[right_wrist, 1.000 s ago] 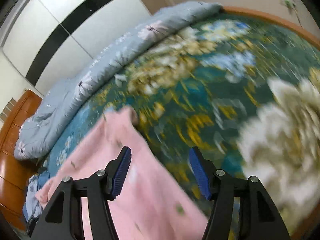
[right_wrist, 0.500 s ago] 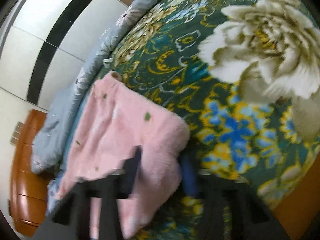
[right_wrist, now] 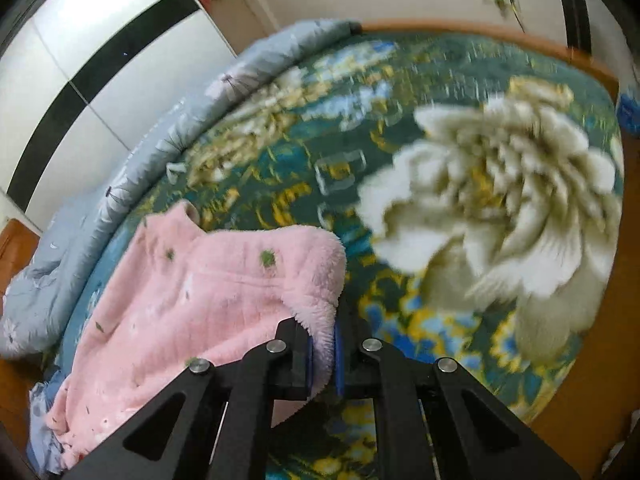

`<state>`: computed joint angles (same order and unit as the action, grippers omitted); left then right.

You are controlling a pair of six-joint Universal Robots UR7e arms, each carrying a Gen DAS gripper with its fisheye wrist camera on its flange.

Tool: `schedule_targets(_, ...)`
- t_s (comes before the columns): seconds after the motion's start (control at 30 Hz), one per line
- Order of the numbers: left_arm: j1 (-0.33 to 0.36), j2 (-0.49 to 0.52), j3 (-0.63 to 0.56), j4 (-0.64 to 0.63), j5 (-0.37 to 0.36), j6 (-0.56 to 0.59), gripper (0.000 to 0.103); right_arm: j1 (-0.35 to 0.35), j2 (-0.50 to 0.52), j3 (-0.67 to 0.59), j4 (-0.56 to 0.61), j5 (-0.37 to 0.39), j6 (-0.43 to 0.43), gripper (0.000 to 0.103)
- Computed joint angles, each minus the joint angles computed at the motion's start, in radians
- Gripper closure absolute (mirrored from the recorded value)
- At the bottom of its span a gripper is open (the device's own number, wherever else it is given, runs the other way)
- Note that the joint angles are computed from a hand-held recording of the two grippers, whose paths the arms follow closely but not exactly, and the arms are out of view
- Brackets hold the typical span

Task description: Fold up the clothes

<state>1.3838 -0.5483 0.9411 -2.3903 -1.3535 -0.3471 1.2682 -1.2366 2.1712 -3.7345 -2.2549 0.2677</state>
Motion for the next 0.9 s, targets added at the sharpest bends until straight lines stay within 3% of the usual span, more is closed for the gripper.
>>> schedule_targets(0.2,0.013,0.028,-0.036,-0.066,-0.012,-0.010,0.048,-0.025,-0.015,0.034,-0.011,0.062,0.046,0.094)
schedule_targets(0.27,0.007,0.032,-0.030,-0.100,0.013,0.008,0.062,-0.023,-0.019,0.034,-0.011,0.062,0.040,0.094)
schedule_targets(0.33,-0.001,0.039,-0.038,-0.108,0.043,0.020,0.097,-0.017,-0.022,0.034,-0.013,0.062,0.033,0.094)
schedule_targets(0.53,-0.046,-0.003,0.006,-0.243,0.060,0.128,0.098,-0.001,-0.046,0.037,-0.042,0.095,-0.003,0.094)
schedule_targets(0.63,-0.063,-0.083,0.098,-0.362,0.019,0.193,0.098,0.010,-0.058,0.058,-0.091,0.121,-0.035,0.094)
schedule_targets(0.7,-0.067,-0.128,0.152,-0.407,0.029,0.235,0.098,0.015,-0.061,0.073,-0.108,0.127,-0.052,0.094)
schedule_targets(0.77,-0.055,-0.169,0.209,-0.411,0.066,0.247,0.098,0.015,-0.063,0.088,-0.123,0.135,-0.064,0.094)
schedule_targets(0.9,-0.009,-0.192,0.268,-0.339,0.131,0.176,0.098,-0.052,-0.065,0.128,-0.098,0.208,0.022,0.094)
